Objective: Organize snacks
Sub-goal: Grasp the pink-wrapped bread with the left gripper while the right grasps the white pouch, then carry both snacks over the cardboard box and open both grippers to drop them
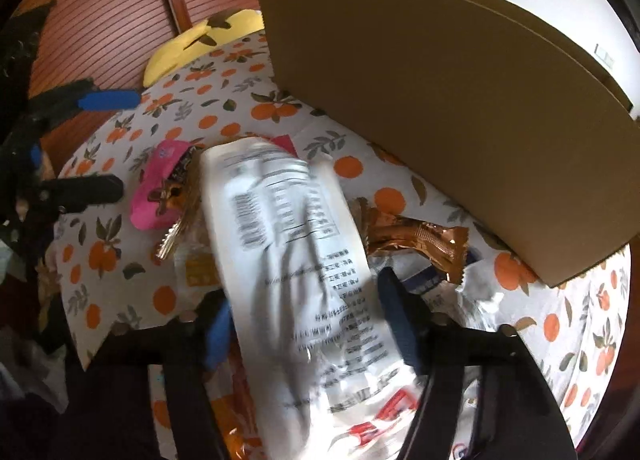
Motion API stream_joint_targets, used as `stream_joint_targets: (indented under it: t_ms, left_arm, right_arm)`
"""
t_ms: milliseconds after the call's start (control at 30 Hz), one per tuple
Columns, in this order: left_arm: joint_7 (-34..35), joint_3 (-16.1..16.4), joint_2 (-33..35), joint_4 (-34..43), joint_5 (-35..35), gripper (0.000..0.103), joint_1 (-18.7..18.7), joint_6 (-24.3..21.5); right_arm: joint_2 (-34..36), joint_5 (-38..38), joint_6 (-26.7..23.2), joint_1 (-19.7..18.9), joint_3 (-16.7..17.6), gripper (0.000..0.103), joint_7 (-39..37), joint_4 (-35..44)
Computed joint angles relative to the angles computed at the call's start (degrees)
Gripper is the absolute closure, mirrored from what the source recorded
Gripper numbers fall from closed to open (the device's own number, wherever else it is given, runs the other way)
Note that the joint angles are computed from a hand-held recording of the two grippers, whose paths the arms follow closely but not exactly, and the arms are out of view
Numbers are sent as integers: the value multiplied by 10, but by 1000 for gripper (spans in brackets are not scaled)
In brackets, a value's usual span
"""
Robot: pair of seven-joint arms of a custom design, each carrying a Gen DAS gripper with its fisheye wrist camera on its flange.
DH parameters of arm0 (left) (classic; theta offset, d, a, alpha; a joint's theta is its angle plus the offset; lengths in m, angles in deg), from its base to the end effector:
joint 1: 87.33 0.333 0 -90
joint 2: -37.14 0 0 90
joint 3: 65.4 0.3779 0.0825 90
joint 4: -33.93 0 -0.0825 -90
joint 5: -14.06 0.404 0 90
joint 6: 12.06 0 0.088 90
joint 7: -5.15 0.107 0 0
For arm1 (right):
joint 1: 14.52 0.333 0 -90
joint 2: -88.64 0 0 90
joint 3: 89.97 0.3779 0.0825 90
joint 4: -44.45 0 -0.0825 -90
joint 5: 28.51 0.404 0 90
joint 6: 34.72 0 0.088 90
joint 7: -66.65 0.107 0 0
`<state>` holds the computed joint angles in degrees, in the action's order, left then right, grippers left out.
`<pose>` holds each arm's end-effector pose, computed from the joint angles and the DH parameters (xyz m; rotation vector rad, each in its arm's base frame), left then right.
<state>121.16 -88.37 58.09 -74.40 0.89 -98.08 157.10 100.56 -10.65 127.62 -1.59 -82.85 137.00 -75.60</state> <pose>0.6163 -0.3522 0.4532 -1.0685 2.4742 -0.9823 0.6104 0.2016 0.4278 -2.1889 1.4333 -0.3090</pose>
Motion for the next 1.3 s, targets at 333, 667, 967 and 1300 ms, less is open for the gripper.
stream_joint_targets:
  t_ms: [333,667,967,1300]
  left_arm:
    - [25,-6,36,53,-7,7,-9,-52]
    - [-20,31,72,119,37,32,-52,-117]
    - [-56,38,94,145,34,61,-58,-134]
    - [-76,35,66,95,51,64,-51,-80]
  right_arm:
    - [-33,88,65,-18,18,64,-30,-42]
    - [-42,171,76,-20,24,64,-74,-56]
    - [-39,152,99,-11,22,64,-56,-66]
    - [-58,127,125,-9,17,64,-28,-87]
